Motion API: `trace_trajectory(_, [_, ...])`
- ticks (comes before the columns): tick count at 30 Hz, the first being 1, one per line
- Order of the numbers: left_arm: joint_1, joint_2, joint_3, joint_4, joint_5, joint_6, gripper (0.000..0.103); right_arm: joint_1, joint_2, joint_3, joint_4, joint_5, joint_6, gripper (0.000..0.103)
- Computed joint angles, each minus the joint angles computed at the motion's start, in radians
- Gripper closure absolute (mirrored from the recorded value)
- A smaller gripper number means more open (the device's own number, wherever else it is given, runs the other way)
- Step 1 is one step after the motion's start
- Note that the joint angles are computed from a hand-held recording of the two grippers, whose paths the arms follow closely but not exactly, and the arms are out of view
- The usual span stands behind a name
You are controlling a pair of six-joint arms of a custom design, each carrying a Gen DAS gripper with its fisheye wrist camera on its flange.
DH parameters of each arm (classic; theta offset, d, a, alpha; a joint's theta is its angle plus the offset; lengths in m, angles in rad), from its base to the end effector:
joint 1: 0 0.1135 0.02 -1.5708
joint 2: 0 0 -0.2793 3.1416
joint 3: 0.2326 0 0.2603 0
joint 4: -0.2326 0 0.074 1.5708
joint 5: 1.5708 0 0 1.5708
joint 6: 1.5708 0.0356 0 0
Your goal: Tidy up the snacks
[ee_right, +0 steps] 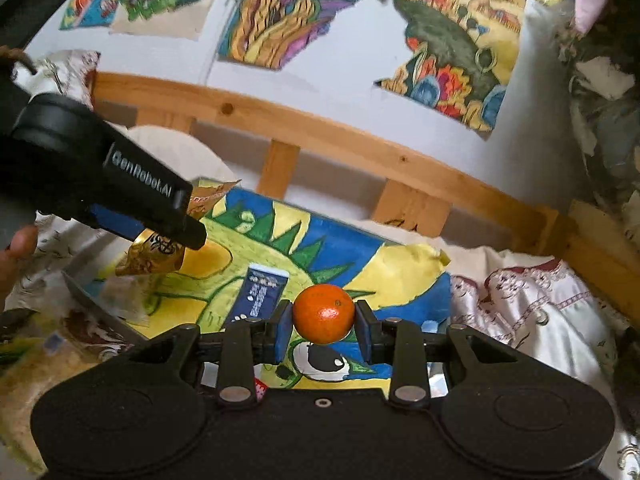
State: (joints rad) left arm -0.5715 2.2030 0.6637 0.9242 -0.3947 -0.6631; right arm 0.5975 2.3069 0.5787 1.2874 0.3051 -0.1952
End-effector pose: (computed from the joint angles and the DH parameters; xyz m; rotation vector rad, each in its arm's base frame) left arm 0.2936 -0.1725 0.0259 -0.3186 2.1229 -0.2919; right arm 0.2745 0.1738 0.0149 -0.5866 1.9018 -0.0475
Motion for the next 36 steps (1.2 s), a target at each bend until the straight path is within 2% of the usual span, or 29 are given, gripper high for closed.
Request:
trace_trajectory(5, [0.013,0.07,0.077,-0.049,0.06,0.041,0.051,0.005,0.035,0.087,-0.114,0.052,-0.023,0.068])
trace_trajectory(12, [0.013,0.107,0.161,-0.187,0.071,0.025,0.051,0.002,0.068,0.155,-0.214,0.078,-0.061,0.068])
trace_trajectory(19, [0.012,0.11,0.186,-0.252,0.071,0.017,0.05,0.01,0.081,0.168,-0.22,0.082,-0.09,0.068])
trace_trajectory(36, [0.008,0.109,0.202,-0.29,0.062,0.049,0.049,0.01,0.078,0.169,-0.235,0.08,-0.109,0.068])
